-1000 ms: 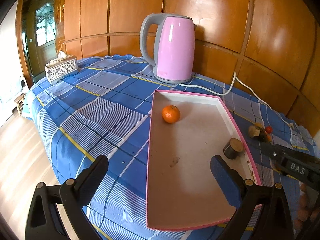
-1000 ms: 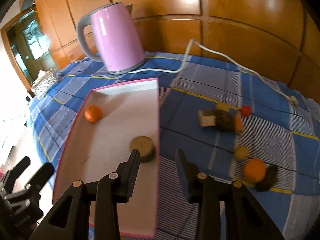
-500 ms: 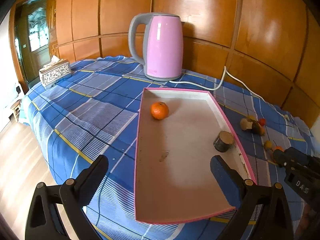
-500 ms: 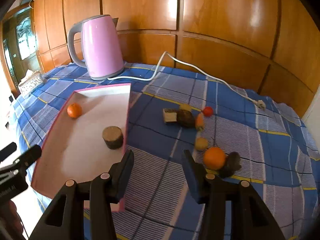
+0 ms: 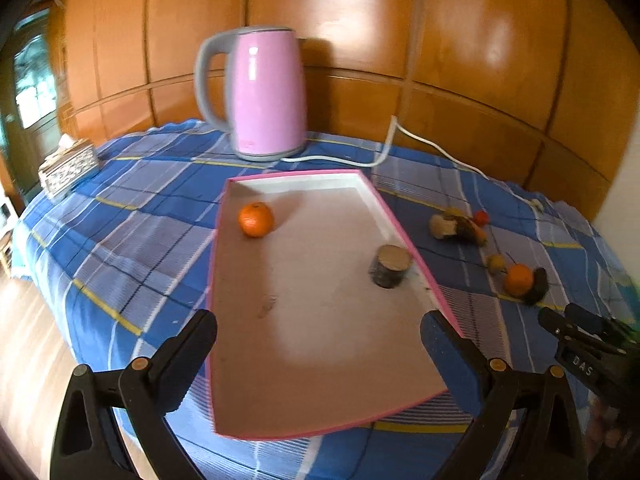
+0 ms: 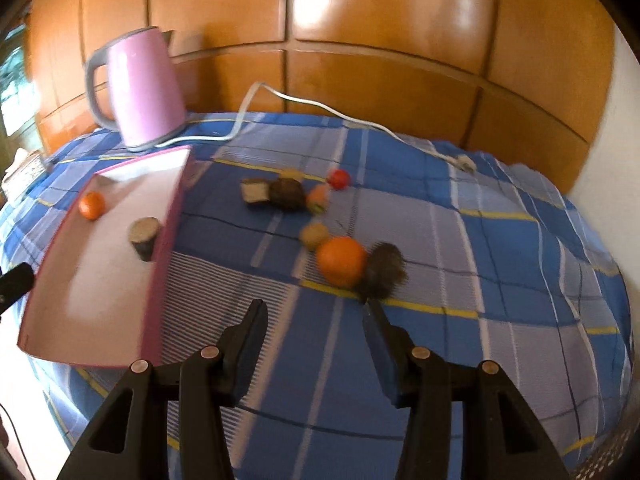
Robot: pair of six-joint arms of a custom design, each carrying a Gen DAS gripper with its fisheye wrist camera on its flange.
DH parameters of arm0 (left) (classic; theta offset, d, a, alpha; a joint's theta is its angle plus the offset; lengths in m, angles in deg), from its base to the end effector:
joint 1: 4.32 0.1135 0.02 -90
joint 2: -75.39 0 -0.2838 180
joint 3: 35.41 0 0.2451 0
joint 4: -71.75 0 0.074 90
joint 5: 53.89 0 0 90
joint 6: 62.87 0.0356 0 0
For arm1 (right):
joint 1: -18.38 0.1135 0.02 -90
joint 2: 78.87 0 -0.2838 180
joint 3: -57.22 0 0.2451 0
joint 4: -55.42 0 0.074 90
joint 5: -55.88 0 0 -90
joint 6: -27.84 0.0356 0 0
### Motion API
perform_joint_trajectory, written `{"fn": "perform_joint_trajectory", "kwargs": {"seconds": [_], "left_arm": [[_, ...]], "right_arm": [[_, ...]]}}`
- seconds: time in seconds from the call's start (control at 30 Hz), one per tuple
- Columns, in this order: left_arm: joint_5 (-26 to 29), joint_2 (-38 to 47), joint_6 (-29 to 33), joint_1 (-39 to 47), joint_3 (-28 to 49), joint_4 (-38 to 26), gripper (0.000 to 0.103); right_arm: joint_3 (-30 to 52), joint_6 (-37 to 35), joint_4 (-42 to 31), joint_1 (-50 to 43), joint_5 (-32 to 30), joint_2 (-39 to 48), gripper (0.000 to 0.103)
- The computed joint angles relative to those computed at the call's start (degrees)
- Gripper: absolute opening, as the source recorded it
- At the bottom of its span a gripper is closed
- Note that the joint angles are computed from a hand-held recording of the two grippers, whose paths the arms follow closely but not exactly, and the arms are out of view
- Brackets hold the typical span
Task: Organize fruits
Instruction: 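Reach the left gripper to the round tan fruit and grasp it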
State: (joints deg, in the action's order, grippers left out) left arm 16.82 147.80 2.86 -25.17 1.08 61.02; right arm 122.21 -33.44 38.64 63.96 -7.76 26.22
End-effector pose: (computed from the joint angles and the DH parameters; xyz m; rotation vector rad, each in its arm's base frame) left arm 0.1972 -0.0625 0.1620 -0.2261 2.3163 0.0104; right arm 0.2487 0.2312 0.1409 -0.1876 2.4123 -0.0171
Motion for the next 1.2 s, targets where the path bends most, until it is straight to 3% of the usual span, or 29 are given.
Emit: {"fn": "perform_joint_trajectory", "kwargs": {"seconds": [0.27, 0.73, 1.0, 1.2], "left_arm": [[3.14, 4.60, 3.36, -2.47, 6.00, -1.28, 0.102], [13.85, 19.19, 8.61, -3.29, 23.03, -7.59, 0.064], [16.31, 27.30, 9.04, -3.20, 32.24, -11.90, 0.063], [19.28, 33.38, 9.77, -1.85, 40.36, -15.31, 0.051]], "right_arm": [[-6.89, 2.34, 1.93, -4.30, -0.16, -3.17, 0.050], [-12.51, 3.18, 5.48, -10.08, -1.63, -5.26, 0.050], [-13.78, 2.40, 7.16, -11.83, -2.78, -4.75, 0.050], [-14.71, 2.15, 7.83, -12.45, -1.96, -4.77, 0.050]]}}
